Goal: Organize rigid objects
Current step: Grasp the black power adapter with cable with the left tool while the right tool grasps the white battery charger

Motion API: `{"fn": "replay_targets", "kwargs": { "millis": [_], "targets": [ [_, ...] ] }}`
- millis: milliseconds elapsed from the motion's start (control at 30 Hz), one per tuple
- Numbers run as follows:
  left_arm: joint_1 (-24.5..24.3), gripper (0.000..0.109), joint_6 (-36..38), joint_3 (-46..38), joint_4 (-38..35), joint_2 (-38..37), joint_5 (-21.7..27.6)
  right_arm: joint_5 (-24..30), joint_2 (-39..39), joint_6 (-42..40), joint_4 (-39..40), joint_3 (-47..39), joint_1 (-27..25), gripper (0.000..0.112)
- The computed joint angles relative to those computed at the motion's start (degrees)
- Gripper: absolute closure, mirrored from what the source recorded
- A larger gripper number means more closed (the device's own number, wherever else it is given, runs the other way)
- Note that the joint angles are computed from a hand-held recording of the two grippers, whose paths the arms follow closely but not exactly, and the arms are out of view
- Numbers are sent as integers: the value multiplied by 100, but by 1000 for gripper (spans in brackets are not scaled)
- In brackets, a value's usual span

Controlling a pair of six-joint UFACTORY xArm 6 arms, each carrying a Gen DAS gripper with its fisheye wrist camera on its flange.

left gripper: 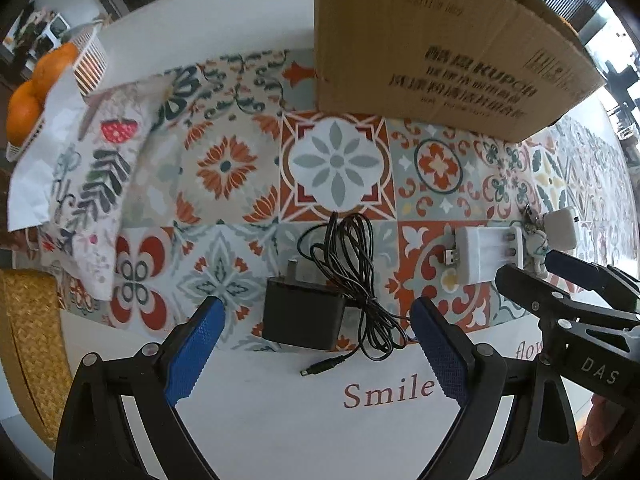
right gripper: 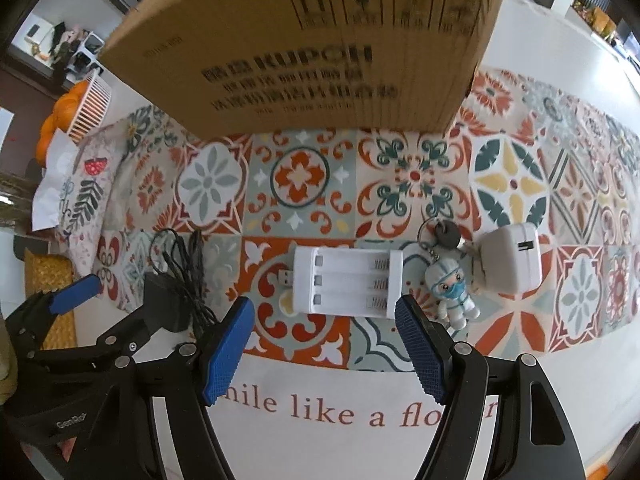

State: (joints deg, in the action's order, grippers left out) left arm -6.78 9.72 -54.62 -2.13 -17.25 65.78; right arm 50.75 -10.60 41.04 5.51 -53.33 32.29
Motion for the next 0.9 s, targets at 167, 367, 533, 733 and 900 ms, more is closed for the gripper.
{"fn": "replay_targets", "kwargs": {
  "millis": [167, 367, 533, 733, 900],
  "targets": [
    [-34, 14, -92, 122, 101, 44, -59, -15, 102, 53, 87, 44, -45, 34],
    [-35, 14, -115, 158, 203, 201, -152, -167, 210, 74, 164, 132, -46, 34],
    [-11, 14, -122, 170, 192, 336, -149, -225, 362, 45, 258, 108, -45, 34],
    [117, 14, -78, 250, 15, 503, -222, -123, 485, 195, 49, 3, -57, 34],
    [154, 14, -82, 240, -114, 577, -229, -180, 564, 117, 229, -2, -111, 34]
  ]
}}
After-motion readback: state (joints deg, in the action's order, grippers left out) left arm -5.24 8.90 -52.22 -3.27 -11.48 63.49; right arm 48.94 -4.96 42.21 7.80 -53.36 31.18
